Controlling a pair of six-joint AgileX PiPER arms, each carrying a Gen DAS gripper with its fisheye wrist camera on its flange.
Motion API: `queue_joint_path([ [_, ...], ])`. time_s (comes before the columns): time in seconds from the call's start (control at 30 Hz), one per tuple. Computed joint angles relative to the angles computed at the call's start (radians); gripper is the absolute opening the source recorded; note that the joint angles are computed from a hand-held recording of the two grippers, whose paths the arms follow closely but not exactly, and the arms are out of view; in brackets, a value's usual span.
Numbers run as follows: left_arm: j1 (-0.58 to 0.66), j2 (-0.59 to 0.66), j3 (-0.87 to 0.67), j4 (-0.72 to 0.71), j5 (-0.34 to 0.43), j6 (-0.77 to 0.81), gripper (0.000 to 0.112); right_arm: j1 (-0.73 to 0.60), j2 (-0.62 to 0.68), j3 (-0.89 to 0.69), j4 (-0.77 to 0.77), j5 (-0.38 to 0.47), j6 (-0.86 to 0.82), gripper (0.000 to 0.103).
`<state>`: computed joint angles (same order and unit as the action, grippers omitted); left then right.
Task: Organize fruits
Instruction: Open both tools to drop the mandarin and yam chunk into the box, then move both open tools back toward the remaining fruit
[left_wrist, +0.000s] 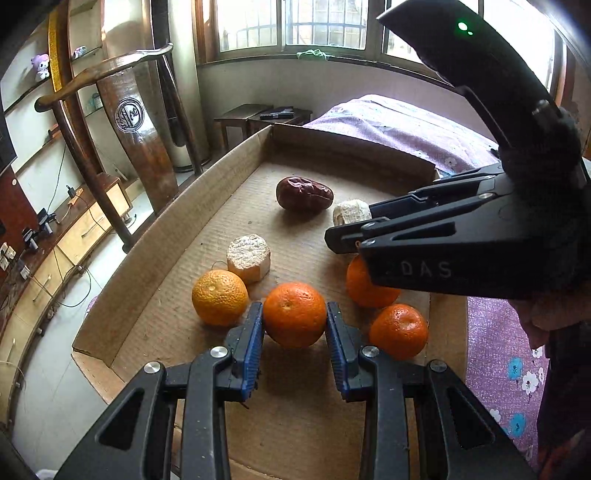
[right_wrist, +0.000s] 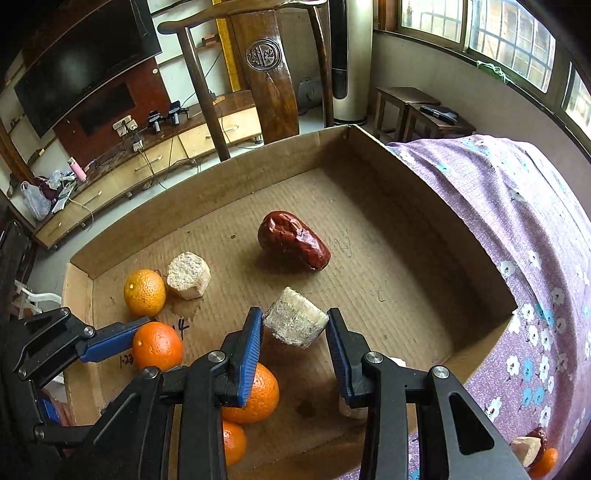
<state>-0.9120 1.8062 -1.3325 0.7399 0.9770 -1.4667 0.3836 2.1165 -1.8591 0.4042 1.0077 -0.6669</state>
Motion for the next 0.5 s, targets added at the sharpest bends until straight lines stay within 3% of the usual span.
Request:
queue_joint_path([
  [0.17,-0.009,0.006,-0.010,0.005,0.017,-0.017,0.032,-0.016,-0.014,0.015,0.029,-0.007,-0.007,0.050],
  [0.3,-0.015,0.006,-0.017,0.008,0.035,-0.027,0.035,-0.022,-0.063,0.075,0.028,-0.037,-0.018,0.051],
  [0.43,-0.034,0.003,-0.028,0.035,0.057,-0.062,0.069,-0.052,-0.151,0.184,0.065,-0.080,-0.069,0.053],
  [0.5,-0.048,0.006,-0.040,0.052,0.078,-0.075,0.074,-0.074,-0.203,0.248,0.081,-0.107,-0.087,0.058],
])
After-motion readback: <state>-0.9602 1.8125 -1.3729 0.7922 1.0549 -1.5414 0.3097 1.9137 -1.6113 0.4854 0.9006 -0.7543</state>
